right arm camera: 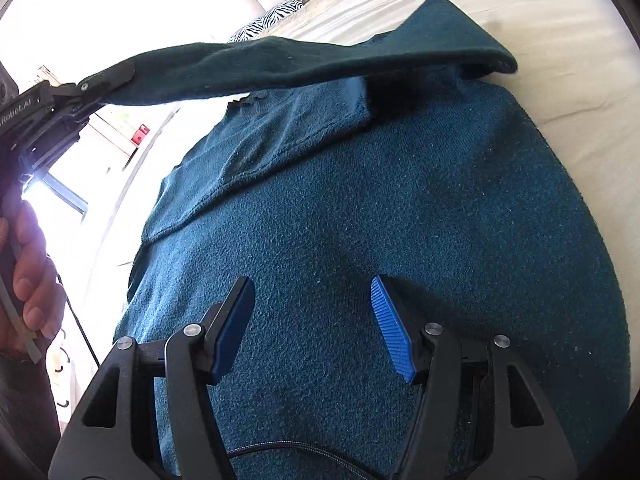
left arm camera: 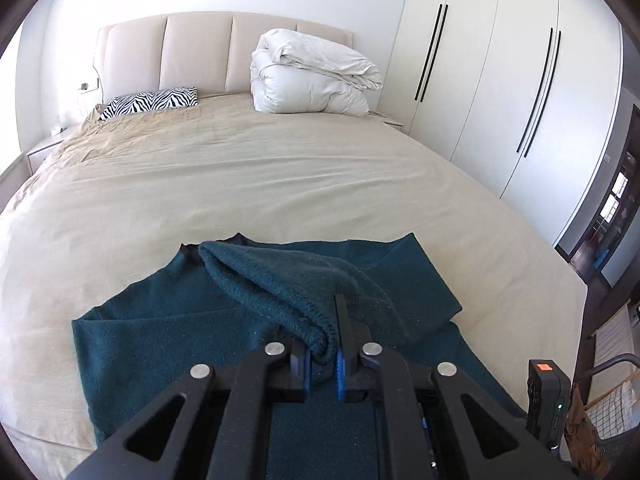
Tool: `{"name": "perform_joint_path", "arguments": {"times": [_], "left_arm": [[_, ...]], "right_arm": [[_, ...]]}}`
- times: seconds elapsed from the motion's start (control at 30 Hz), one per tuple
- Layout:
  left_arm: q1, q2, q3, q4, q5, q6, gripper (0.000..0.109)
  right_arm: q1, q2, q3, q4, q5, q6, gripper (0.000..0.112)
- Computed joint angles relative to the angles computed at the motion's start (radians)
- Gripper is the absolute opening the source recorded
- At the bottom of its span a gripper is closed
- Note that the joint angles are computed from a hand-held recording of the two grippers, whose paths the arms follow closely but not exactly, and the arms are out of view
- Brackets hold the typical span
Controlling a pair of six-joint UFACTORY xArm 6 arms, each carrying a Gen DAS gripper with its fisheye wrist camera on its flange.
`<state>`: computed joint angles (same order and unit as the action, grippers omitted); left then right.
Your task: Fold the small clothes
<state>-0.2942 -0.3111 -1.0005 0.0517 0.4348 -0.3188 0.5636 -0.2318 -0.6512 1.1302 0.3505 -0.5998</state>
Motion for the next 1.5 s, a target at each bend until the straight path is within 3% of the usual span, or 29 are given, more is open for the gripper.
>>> {"name": "perform_joint_path", "arguments": {"times": [0.13,0.37,0.5,0.67,0.8,1.0,1.2,1.3,1.4,1.5], "left_arm": [[0.087,-0.021,0.063,-0.156,0.032,0.105,0.010],[0.183,-0.007,0.170,-0.335,-0.023,0.248,0.010],[0.196,-0.015,0.191,-0.419,-0.070,0.317,0.010],[0.215,-0.021,0.211,-0.506,-0.105,0.363,0.010],[0.231,0.010,0.216,-0.507,-0.090,0.372,0.012],[0.254,0.033,0.217,-0.645,-0.082,0.470,0.016],[0.253,0.050,0.229,-0.836,-0.108,0.585,0.016],[0.241,0.051,0.247,-0.984,-0.116,0.708,0.024],[0.249,0.049,0.237,-1.072,-0.077,0.799,0.038],[0.239,0.047,0.240,-1.061,-0.091,0.796,0.040]], "right_arm": [[-0.002,0.008,-0.009,-0.005,0.003,0.006,0.059],[-0.011,0.023,-0.039,-0.025,0.021,0.054,0.059],[-0.066,0.020,-0.083,0.133,0.073,-0.026,0.061],[-0.197,0.120,-0.215,0.315,0.206,-0.080,0.062],[-0.239,0.231,-0.312,0.340,0.228,-0.017,0.064],[-0.326,0.271,-0.347,0.455,0.324,-0.047,0.065],[-0.382,0.331,-0.471,0.374,0.400,-0.018,0.065],[-0.410,0.406,-0.573,0.316,0.452,0.022,0.065],[-0.407,0.498,-0.690,0.271,0.489,0.056,0.065],[-0.401,0.606,-0.822,0.231,0.533,0.119,0.065]]}}
